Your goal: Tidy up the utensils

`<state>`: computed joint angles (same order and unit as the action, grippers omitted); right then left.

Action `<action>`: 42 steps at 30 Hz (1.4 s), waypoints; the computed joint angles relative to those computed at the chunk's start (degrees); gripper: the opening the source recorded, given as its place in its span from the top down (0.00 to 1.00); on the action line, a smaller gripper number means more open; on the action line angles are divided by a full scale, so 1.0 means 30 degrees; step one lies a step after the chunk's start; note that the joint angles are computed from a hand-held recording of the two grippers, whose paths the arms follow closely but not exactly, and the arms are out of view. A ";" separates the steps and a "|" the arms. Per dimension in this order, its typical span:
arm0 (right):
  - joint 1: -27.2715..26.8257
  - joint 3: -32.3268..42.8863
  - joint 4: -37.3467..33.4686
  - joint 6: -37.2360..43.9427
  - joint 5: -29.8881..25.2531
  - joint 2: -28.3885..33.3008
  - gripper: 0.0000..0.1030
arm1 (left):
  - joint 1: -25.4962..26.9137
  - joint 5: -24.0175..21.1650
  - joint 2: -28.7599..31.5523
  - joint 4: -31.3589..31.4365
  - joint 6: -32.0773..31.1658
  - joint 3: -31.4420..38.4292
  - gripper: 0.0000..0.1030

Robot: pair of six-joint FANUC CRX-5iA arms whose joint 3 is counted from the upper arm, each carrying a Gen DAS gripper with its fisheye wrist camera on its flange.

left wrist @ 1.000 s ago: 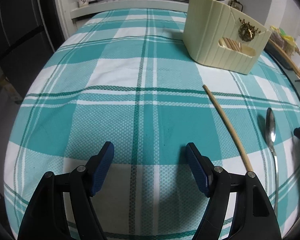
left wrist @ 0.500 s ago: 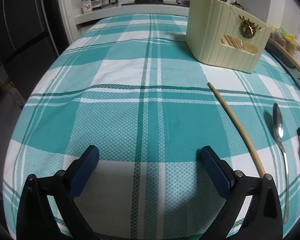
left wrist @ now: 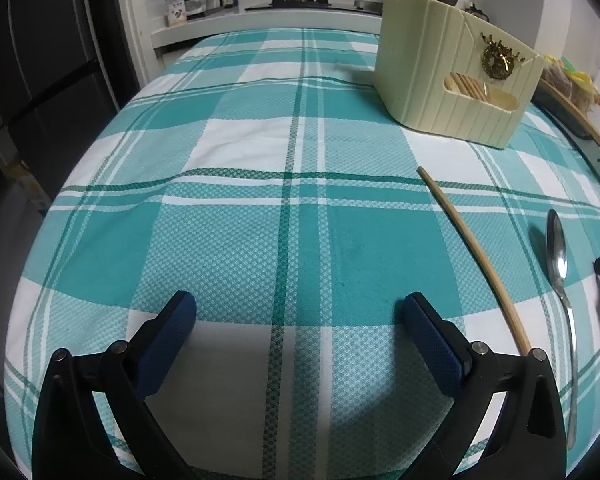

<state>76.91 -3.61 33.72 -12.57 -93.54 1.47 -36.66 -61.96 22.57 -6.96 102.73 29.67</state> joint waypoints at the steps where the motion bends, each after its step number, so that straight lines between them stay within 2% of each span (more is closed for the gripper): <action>1: -0.0004 0.0051 -0.0011 0.0038 -0.0048 0.0049 0.39 | 0.0018 0.0059 -0.0020 0.0073 -0.0007 -0.0051 0.00; 14: 0.0032 -0.0055 0.0004 -0.0025 -0.0015 -0.0068 0.39 | -0.0035 0.0191 -0.0154 -0.0084 0.0362 -0.0168 0.01; 17: 0.0028 -0.0048 0.0001 -0.0015 -0.0023 -0.0062 0.39 | -0.0016 0.0853 -0.0668 0.0011 0.0605 -0.0760 0.01; 19: 0.0026 -0.0065 0.0005 -0.0040 0.0012 -0.0080 0.39 | 0.0092 0.1196 -0.1072 0.0868 0.1039 -0.1173 0.01; 22: 0.0018 -0.0067 0.0004 -0.0041 0.0020 -0.0082 0.39 | 0.0247 0.2513 -0.1711 0.3670 0.0715 -0.2301 0.01; 25: 0.0024 -0.0067 0.0003 -0.0039 0.0007 -0.0080 0.39 | -0.0559 0.1417 -0.0714 0.4163 0.0622 -0.0871 0.01; 26: 0.0018 -0.0061 0.0006 -0.0045 0.0024 -0.0077 0.39 | -0.0936 0.0846 -0.0275 0.3653 0.0633 -0.0140 0.01; 28: 0.0026 -0.0076 0.0010 -0.0063 0.0034 -0.0091 0.39 | -0.2059 -0.0654 0.0768 0.1220 0.1299 0.1823 0.04; 31: 0.0017 -0.0101 0.0019 -0.0081 0.0080 -0.0110 0.39 | -0.2913 -0.2600 0.1899 -0.0744 0.1457 0.3611 0.23; 32: 0.0010 -0.0097 0.0018 -0.0087 0.0080 -0.0104 0.39 | -0.3024 -0.2473 0.1834 -0.1032 0.1475 0.3452 0.28; 33: 0.0010 -0.0097 0.0018 -0.0087 0.0080 -0.0104 0.39 | -0.3080 -0.1967 0.1517 -0.1215 0.1564 0.2965 0.45; 34: 0.0014 -0.0104 0.0016 -0.0096 0.0084 -0.0111 0.39 | -0.3021 -0.1562 0.1309 -0.0992 0.1305 0.2564 0.51; 36: 0.0017 -0.0091 0.0018 -0.0108 0.0084 -0.0104 0.39 | -0.3051 -0.1178 0.1043 -0.0989 0.0825 0.2122 0.89; 39: 0.0020 -0.0103 0.0019 -0.0111 0.0084 -0.0114 0.39 | -0.2999 -0.0820 0.0598 -0.1170 0.0725 0.1488 0.94; 42: 0.0082 -0.0158 0.0100 -0.0233 0.0143 -0.0173 0.39 | -0.2659 -0.0688 0.0012 -0.1023 0.0999 0.0691 0.94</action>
<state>77.16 -4.08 34.02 -13.27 -93.11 0.95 -44.64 -64.03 22.61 -10.03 105.73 31.74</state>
